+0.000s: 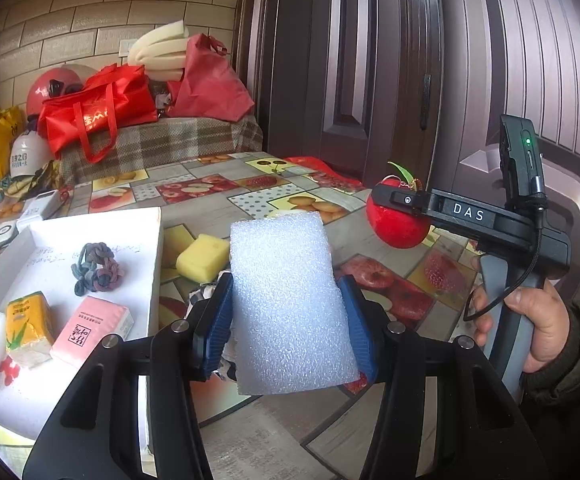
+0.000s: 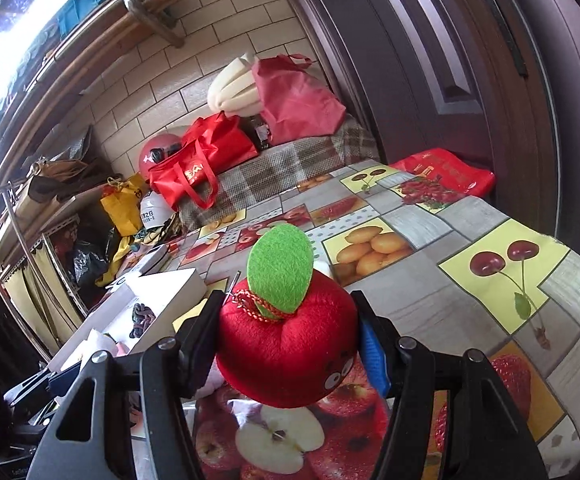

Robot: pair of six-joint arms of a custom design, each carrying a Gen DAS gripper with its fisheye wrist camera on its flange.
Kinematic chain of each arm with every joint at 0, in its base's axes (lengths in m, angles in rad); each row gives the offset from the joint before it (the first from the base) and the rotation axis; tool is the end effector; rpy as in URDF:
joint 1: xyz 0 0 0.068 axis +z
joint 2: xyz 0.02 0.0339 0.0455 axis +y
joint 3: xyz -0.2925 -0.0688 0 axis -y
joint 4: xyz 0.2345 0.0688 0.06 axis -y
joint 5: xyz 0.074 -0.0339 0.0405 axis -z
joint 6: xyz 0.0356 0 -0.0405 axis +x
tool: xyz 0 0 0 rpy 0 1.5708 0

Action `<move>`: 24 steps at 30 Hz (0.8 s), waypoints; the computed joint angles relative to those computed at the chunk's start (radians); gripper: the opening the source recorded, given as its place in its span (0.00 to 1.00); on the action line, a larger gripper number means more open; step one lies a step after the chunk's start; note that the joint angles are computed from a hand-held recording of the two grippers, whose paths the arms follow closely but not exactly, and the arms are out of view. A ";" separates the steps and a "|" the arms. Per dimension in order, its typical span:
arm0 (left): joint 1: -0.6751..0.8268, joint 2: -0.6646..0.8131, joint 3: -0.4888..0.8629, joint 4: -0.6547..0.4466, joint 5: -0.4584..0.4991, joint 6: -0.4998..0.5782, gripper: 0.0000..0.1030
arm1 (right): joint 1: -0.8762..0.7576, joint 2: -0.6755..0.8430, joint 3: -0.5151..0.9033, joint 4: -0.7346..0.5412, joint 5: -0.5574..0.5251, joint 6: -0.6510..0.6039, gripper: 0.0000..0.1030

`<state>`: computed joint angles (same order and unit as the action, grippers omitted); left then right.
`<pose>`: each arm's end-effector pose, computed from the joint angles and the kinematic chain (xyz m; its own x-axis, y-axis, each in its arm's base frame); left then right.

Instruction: Organize soft objects

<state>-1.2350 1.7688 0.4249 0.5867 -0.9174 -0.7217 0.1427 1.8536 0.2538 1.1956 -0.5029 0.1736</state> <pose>0.1118 -0.2345 0.1196 -0.4235 -0.0055 -0.9059 0.1386 0.9878 -0.0707 0.2465 0.0528 0.1169 -0.4807 0.0838 -0.8729 -0.4875 0.8018 0.3455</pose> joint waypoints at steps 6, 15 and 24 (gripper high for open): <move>-0.001 0.001 -0.007 0.012 -0.007 -0.002 0.50 | 0.011 0.005 -0.014 0.031 0.004 -0.012 0.60; -0.015 -0.002 -0.018 0.022 -0.031 -0.008 0.50 | 0.026 0.006 -0.030 0.060 0.019 -0.026 0.60; -0.028 -0.004 -0.018 0.018 -0.047 -0.012 0.50 | 0.031 -0.001 -0.032 0.052 0.025 -0.031 0.60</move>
